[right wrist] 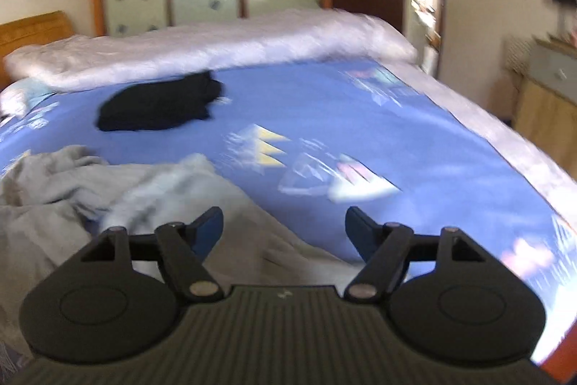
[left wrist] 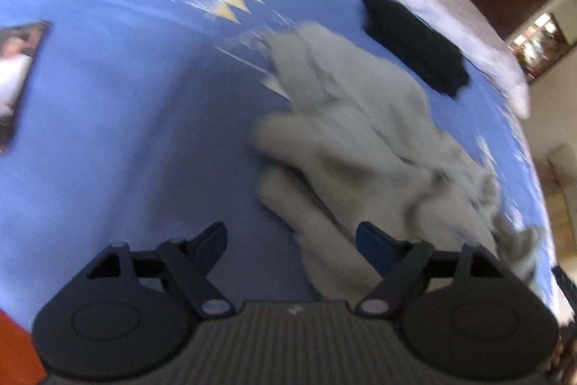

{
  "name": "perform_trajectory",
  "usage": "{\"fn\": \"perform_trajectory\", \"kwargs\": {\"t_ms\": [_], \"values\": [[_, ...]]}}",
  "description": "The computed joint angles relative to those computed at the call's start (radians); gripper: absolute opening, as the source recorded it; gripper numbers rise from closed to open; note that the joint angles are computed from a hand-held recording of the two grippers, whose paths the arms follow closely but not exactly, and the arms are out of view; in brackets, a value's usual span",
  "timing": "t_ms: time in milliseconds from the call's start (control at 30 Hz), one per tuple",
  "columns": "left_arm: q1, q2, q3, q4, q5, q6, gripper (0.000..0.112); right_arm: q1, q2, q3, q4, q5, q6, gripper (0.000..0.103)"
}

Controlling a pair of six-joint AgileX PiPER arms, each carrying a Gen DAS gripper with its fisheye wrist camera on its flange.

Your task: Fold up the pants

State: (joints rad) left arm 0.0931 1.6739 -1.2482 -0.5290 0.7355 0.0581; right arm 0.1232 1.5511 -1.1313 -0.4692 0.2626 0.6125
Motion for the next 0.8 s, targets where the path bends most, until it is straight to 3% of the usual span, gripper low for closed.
{"fn": "perform_trajectory", "kwargs": {"t_ms": [133,167,200,300,367,400,433,467,533,567,700,800], "values": [[-0.086,0.049,-0.013,-0.012,0.001,-0.02,0.076,-0.113,0.099,-0.155,0.4,0.034,-0.224,0.077],[-0.111,0.05,-0.011,0.006,-0.009,-0.041,0.065,-0.131,0.13,-0.193,0.5,0.049,-0.284,0.077],[-0.143,0.036,0.0,0.065,-0.029,-0.092,0.04,-0.141,0.163,-0.233,0.6,0.074,-0.335,0.077],[-0.146,0.037,-0.017,0.085,-0.006,-0.126,0.02,-0.135,0.209,-0.279,0.9,0.126,-0.577,0.076],[-0.111,0.021,-0.027,0.052,0.033,-0.112,0.018,-0.116,0.234,-0.282,1.088,0.155,-0.777,0.074],[-0.09,-0.001,-0.025,0.043,0.047,-0.107,0.018,-0.113,0.254,-0.304,1.156,0.225,-0.862,0.055],[-0.063,-0.037,-0.014,0.034,0.055,-0.094,0.018,-0.098,0.285,-0.333,1.184,0.325,-0.908,0.027],[-0.026,-0.074,-0.005,0.019,0.067,-0.07,0.018,-0.083,0.307,-0.356,1.171,0.422,-0.914,0.023],[0.054,-0.121,-0.005,-0.012,0.117,-0.032,0.018,-0.013,0.283,-0.316,1.077,0.495,-0.97,0.025],[0.081,-0.128,-0.009,-0.007,0.147,-0.044,0.018,0.005,0.242,-0.269,1.076,0.472,-1.027,0.026],[0.081,-0.122,-0.008,0.191,0.203,-0.179,0.028,-0.124,0.189,-0.25,1.351,0.599,-1.261,0.034],[0.112,-0.132,0.027,0.145,0.191,-0.153,0.033,-0.19,0.156,-0.259,1.352,0.505,-1.259,0.04]]}}
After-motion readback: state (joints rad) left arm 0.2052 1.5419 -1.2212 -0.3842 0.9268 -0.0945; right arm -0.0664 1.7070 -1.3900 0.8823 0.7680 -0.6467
